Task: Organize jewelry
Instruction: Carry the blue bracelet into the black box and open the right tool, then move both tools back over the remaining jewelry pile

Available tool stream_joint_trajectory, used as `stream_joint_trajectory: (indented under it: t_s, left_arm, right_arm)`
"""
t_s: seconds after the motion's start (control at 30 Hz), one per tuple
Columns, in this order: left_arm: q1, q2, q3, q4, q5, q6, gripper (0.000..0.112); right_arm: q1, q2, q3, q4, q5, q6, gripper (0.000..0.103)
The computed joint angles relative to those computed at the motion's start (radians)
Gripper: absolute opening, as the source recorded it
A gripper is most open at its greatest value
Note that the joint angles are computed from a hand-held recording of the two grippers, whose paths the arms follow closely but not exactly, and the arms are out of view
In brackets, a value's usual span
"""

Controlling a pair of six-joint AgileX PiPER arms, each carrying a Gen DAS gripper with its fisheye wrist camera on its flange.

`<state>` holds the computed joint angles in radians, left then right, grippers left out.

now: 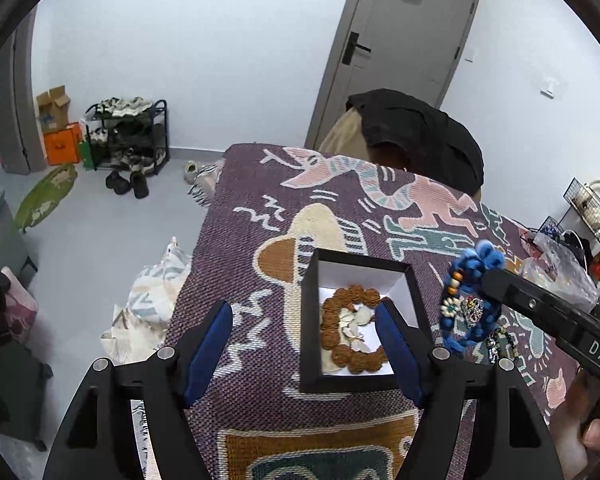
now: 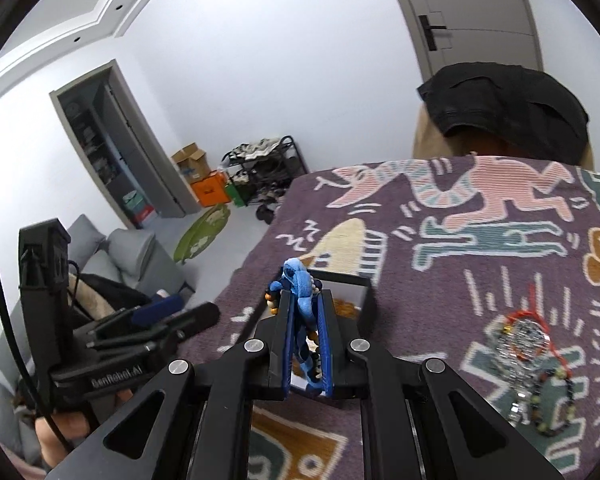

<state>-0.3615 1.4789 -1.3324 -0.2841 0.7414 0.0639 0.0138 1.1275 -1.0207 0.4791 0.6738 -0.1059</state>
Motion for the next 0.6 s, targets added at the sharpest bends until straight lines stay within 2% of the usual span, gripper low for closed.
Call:
stream_joint_trajectory:
  t_s: [0.1,0.13,0.2,0.23,0.27,0.33,0.47,0.6]
  left_arm:
    - [0.017,0.001,0.008,-0.013,0.000,0.008,0.075]
    - [0.021,0.000,0.011,-0.019,0.001,0.012,0.075]
    - [0.025,-0.002,0.013,-0.029,0.002,0.020,0.075]
    - [0.023,-0.004,0.015,-0.030,0.000,0.021,0.075]
    - [0.022,-0.006,0.016,-0.029,-0.001,0.022,0.075]
    - [0.014,-0.010,0.016,-0.029,-0.002,0.018,0.075]
    - [-0.013,-0.016,0.013,-0.027,-0.003,0.011,0.075]
    - [-0.059,-0.016,0.005,0.006,-0.008,-0.022,0.078]
  right_arm:
    - [0.046,0.029,-0.017,-0.016,-0.046,0.019,0.013]
    - [0.074,0.031,-0.019,-0.064,-0.069,0.049,0.018]
    - [0.104,0.030,-0.025,-0.145,-0.064,0.100,0.044]
    - [0.111,0.020,-0.018,-0.180,-0.062,0.130,0.064]
    - [0.107,0.002,-0.001,-0.194,-0.073,0.145,0.071]
    - [0.072,-0.030,0.025,-0.181,-0.074,0.141,0.071]
    - [-0.068,-0.058,0.049,-0.045,0.001,0.025,0.071]
    - [-0.178,-0.094,0.074,0.016,0.056,-0.052,0.071]
